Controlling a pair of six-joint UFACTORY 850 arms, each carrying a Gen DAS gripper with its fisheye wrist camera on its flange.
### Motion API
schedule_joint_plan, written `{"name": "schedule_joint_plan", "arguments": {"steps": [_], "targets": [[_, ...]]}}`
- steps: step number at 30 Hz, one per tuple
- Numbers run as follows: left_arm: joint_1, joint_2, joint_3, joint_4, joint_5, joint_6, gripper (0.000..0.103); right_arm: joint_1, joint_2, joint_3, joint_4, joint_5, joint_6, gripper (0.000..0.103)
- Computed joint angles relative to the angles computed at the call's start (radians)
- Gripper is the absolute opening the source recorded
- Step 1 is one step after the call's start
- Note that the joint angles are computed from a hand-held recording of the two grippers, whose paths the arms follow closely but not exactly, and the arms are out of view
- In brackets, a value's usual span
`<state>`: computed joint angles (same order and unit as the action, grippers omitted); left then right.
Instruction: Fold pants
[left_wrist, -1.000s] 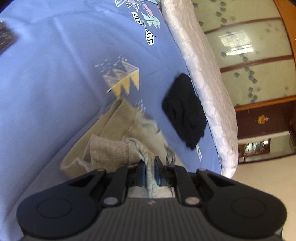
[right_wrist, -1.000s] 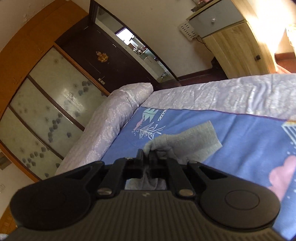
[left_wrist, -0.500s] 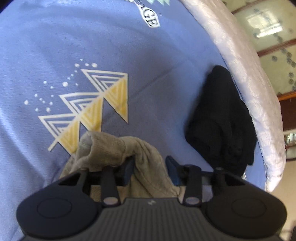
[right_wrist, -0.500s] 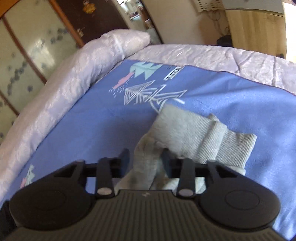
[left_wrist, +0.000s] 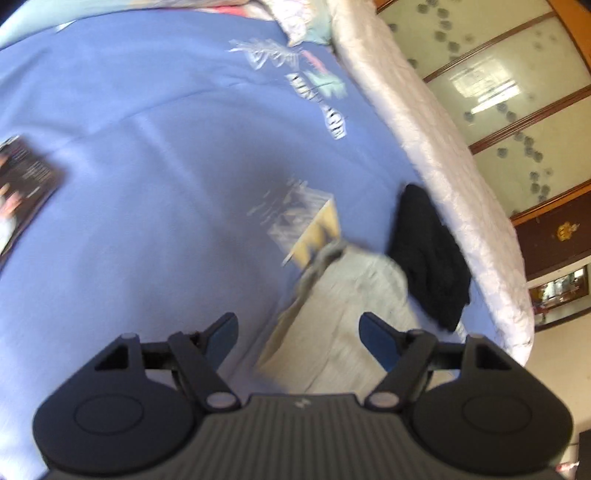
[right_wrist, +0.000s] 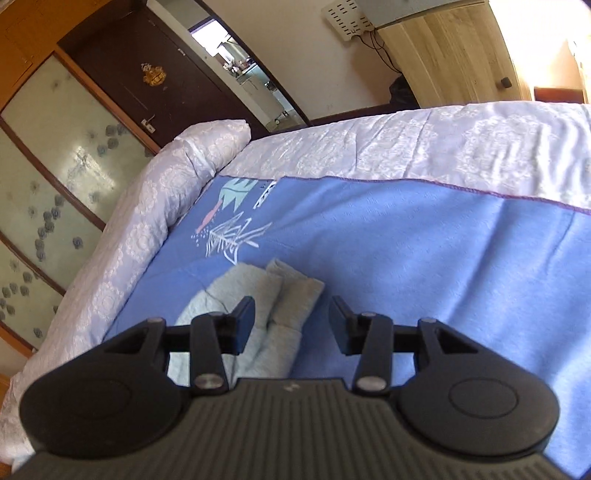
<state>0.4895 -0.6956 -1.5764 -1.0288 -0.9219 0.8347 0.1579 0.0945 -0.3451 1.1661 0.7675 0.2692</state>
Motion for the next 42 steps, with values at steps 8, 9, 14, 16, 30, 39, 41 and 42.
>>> {"name": "schedule_joint_plan", "arguments": {"steps": [8, 9, 14, 16, 30, 39, 41, 42], "targets": [[-0.062, 0.028, 0.139, 0.011, -0.071, 0.090, 0.074, -0.071, -0.188, -0.151, -0.182, -0.101, 0.103, 0.042], [-0.078, 0.027, 0.144, 0.017, -0.067, 0.087, 0.074, -0.083, -0.220, -0.172, -0.187, -0.111, 0.121, 0.042], [-0.134, -0.011, 0.115, 0.053, -0.037, 0.019, 0.075, -0.136, -0.279, -0.220, -0.285, -0.160, 0.211, 0.004], [-0.140, -0.013, 0.117, 0.043, -0.023, 0.019, 0.075, -0.110, -0.240, -0.193, -0.196, -0.055, 0.110, 0.003], [-0.114, 0.008, 0.151, 0.034, -0.025, 0.012, 0.081, 0.000, -0.097, -0.048, -0.028, -0.033, 0.139, 0.049], [-0.130, 0.001, 0.169, -0.063, -0.007, 0.037, 0.094, -0.049, -0.207, -0.101, -0.261, -0.048, 0.329, 0.058], [-0.147, -0.008, 0.164, -0.104, 0.016, 0.048, 0.095, -0.066, -0.244, -0.133, -0.294, -0.050, 0.352, 0.057], [-0.159, -0.011, 0.162, -0.122, 0.036, 0.052, 0.092, -0.072, -0.261, -0.149, -0.305, -0.053, 0.362, 0.057]]}}
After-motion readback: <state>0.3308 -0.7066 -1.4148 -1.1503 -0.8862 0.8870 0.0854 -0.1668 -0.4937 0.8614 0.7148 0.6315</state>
